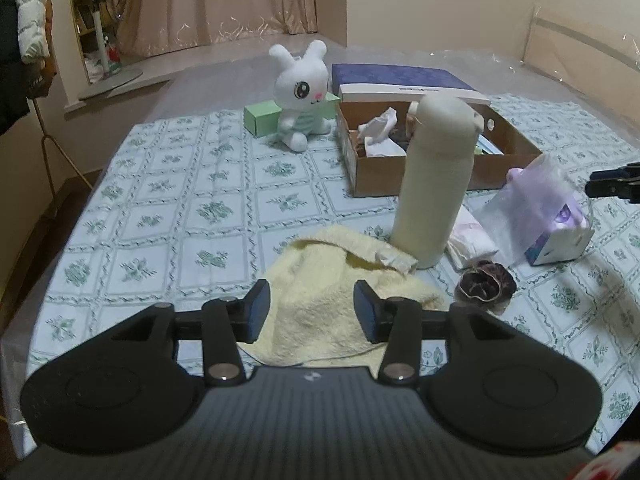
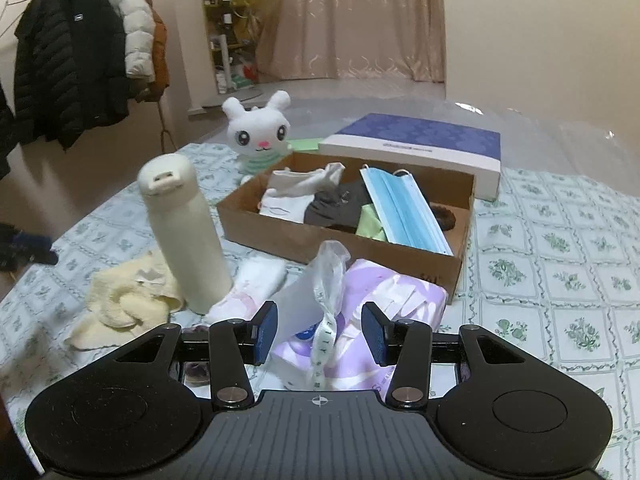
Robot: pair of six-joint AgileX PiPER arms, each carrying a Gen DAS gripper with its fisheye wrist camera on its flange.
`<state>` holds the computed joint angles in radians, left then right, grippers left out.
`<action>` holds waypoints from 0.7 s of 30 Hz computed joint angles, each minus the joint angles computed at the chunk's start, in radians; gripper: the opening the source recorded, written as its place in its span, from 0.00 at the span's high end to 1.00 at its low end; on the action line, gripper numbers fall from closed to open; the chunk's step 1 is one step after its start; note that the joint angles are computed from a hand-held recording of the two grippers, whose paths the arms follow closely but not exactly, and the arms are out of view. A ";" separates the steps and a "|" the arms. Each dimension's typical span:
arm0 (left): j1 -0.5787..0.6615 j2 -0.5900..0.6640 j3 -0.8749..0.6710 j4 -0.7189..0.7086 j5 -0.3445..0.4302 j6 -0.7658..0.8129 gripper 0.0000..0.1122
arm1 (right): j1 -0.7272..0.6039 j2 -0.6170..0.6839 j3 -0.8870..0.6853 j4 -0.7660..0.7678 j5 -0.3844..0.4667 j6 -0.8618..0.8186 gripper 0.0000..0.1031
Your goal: Organize soft objects
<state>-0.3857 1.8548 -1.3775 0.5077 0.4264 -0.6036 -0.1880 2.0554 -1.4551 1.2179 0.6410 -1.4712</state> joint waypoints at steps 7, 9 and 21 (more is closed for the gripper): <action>-0.012 0.061 -0.008 0.042 -0.046 -0.027 0.42 | 0.028 0.077 -0.058 0.041 -0.033 0.051 0.55; -0.008 0.091 -0.032 0.013 -0.043 -0.004 0.41 | 0.033 0.091 -0.067 0.057 -0.042 0.074 0.55; 0.019 0.226 -0.117 -0.002 -0.044 -0.039 0.39 | 0.051 0.095 -0.043 0.160 -0.075 0.034 0.92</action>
<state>-0.3666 2.0813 -1.4944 0.5059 0.3827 -0.6424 -0.1369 2.1505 -1.4985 1.3775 0.5656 -1.4374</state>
